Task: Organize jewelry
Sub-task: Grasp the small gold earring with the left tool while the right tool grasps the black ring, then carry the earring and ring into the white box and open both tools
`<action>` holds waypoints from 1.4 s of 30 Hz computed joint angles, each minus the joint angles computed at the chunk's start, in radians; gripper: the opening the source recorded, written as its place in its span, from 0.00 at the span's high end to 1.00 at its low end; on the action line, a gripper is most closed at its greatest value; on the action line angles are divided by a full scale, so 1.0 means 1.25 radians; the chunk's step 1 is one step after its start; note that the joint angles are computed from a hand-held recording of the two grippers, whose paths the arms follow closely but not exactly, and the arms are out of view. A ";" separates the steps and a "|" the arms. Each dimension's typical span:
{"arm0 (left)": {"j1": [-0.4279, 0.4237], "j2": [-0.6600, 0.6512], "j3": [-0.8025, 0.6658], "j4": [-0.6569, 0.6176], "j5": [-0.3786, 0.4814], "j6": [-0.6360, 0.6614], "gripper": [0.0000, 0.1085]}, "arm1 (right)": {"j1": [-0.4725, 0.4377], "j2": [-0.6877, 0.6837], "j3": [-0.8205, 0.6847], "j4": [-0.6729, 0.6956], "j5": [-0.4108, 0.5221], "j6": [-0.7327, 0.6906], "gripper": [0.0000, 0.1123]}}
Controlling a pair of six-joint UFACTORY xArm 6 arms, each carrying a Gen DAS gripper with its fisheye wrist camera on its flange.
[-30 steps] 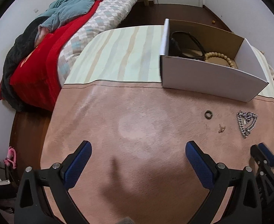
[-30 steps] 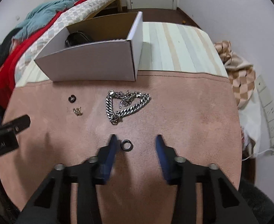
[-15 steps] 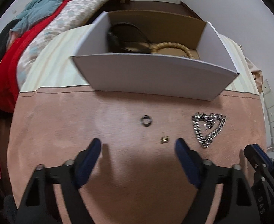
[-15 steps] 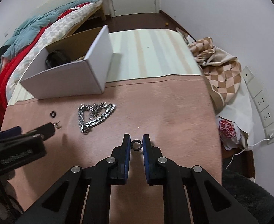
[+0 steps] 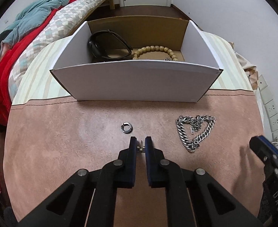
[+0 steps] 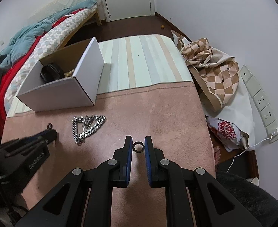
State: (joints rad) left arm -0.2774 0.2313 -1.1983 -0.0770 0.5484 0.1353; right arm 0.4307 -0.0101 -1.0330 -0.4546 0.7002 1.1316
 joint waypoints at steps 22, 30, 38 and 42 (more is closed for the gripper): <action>0.093 0.209 -0.539 -0.111 0.252 0.089 0.95 | -0.065 0.194 -0.370 0.283 -0.044 -0.347 0.88; 0.106 0.408 -0.852 -0.095 0.463 0.036 0.92 | -0.103 0.464 -0.744 0.458 0.172 -0.535 0.88; 0.109 0.448 -0.917 -0.031 0.496 -0.013 0.51 | -0.120 0.601 -0.961 0.496 0.319 -0.556 0.69; 0.112 0.396 -0.832 -0.018 0.434 -0.009 0.40 | -0.121 0.563 -0.907 0.483 0.292 -0.543 0.62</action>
